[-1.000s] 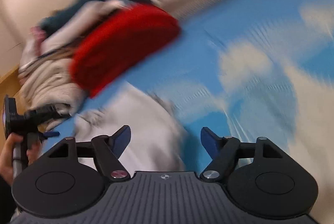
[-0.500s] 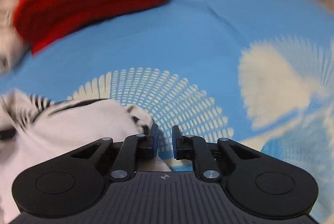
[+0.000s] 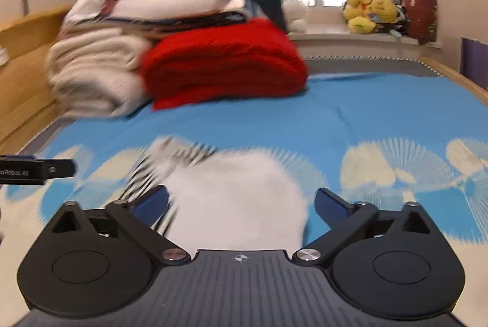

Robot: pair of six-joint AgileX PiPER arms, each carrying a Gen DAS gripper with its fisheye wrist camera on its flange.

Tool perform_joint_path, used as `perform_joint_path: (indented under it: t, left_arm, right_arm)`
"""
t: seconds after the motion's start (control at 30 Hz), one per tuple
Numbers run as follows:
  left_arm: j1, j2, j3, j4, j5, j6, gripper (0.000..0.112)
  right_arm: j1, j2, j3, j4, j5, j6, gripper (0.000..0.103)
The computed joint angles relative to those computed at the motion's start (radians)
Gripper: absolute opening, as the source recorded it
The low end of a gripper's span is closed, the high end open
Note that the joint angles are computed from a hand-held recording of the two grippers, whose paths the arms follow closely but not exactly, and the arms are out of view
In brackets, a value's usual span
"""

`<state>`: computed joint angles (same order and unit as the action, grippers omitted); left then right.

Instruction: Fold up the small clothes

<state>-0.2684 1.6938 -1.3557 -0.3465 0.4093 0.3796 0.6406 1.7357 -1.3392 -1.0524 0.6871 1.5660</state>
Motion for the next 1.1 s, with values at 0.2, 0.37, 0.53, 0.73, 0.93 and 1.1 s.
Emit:
perform_joint_path:
  t: [0.2,0.37,0.53,0.73,0.93,1.1]
  left_arm:
    - [-0.105,-0.268,0.47,0.226,-0.253,-0.298,0.103]
    - [-0.082,-0.108,0.47,0.697,-0.309,-0.772,0.103]
    - [-0.073,-0.018,0.365,0.776,-0.29,-0.864,0.103]
    - [-0.09,0.017,0.319,0.801,-0.25,-0.85,0.103]
    - [-0.105,0.016,0.331,0.838,-0.246,-0.891,0.103]
    - [-0.11,0.014,0.343,0.835,-0.254,-0.896,0.103]
  right_arm:
    - [0.344,-0.016,0.071,-0.034,0.368,0.35,0.102]
    - [0.376,0.109,0.078,-0.049,0.409,0.42,0.102]
    - [0.305,0.162,0.051,-0.009,0.354,0.323,0.102]
    - [0.278,0.195,0.01,0.007,0.357,0.288,0.102]
    - [0.248,0.202,0.01,0.059,0.33,0.303,0.102]
    - [0.261,0.202,0.018,0.067,0.332,0.3,0.102]
